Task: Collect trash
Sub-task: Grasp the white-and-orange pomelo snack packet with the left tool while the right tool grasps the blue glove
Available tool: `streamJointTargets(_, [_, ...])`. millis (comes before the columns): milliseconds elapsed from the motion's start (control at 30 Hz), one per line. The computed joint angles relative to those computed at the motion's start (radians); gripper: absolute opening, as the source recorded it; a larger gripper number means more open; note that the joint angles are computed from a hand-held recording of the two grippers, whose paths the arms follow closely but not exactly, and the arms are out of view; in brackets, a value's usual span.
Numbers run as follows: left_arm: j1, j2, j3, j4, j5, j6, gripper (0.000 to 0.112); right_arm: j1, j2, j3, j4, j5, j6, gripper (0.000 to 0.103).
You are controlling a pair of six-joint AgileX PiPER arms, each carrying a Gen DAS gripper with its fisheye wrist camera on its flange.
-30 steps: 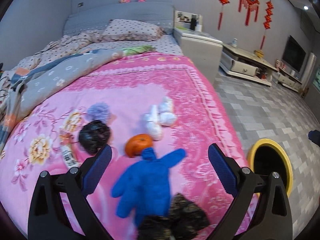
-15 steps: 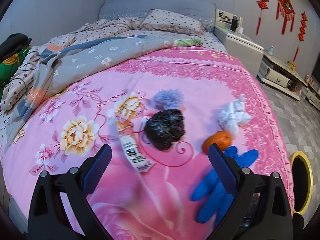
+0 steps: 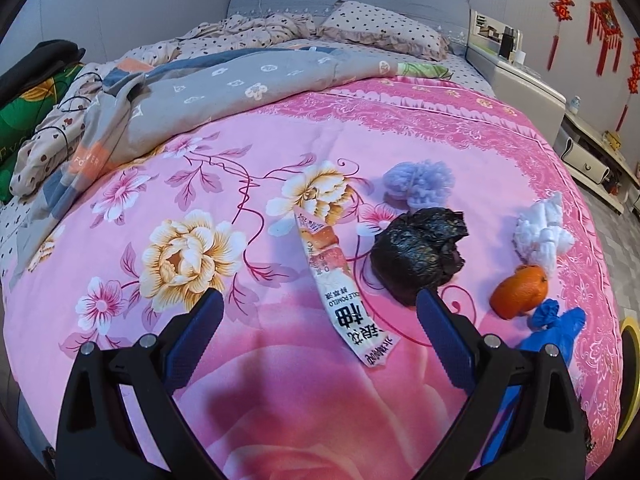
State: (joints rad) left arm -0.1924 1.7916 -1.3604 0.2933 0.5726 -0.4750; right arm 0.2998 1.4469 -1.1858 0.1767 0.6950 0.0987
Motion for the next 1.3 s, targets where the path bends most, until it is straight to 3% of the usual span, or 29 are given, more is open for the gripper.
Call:
streamJointTargets(567, [0.036, 0.134, -0.080, -0.098, -0.049, 0.076, 0.090, 0.091, 0.215, -0.092, -0.103, -0.026, 0.085, 0.080])
streamJointTargets(700, [0.041, 0.150, -0.082, -0.129, -0.075, 0.098, 0.081, 0.096, 0.246, -0.109, -0.124, -0.025, 0.094, 0.080])
streamJointTargets(833, [0.057, 0.178, -0.106, -0.227, -0.058, 0.185, 0.067, 0.096, 0.265, -0.113, -0.112, -0.030, 0.071, 0.077])
streamJointTargets(967, [0.052, 0.197, -0.113, -0.224, -0.050, 0.188, 0.059, 0.109, 0.283, -0.114, -0.115, -0.030, 0.069, 0.074])
streamJointTargets(1167, [0.059, 0.202, -0.109, -0.240, -0.065, 0.198, 0.037, 0.135, 0.313, -0.119, -0.143, -0.028, 0.081, 0.060])
streamJointTargets(1233, [0.061, 0.200, -0.105, -0.248, -0.068, 0.206, 0.027, 0.145, 0.318, -0.122, -0.165, -0.026, 0.095, 0.051])
streamJointTargets(1300, [0.063, 0.198, -0.102, -0.252, -0.073, 0.210, 0.026, 0.150, 0.321, -0.127, -0.167, -0.023, 0.100, 0.043])
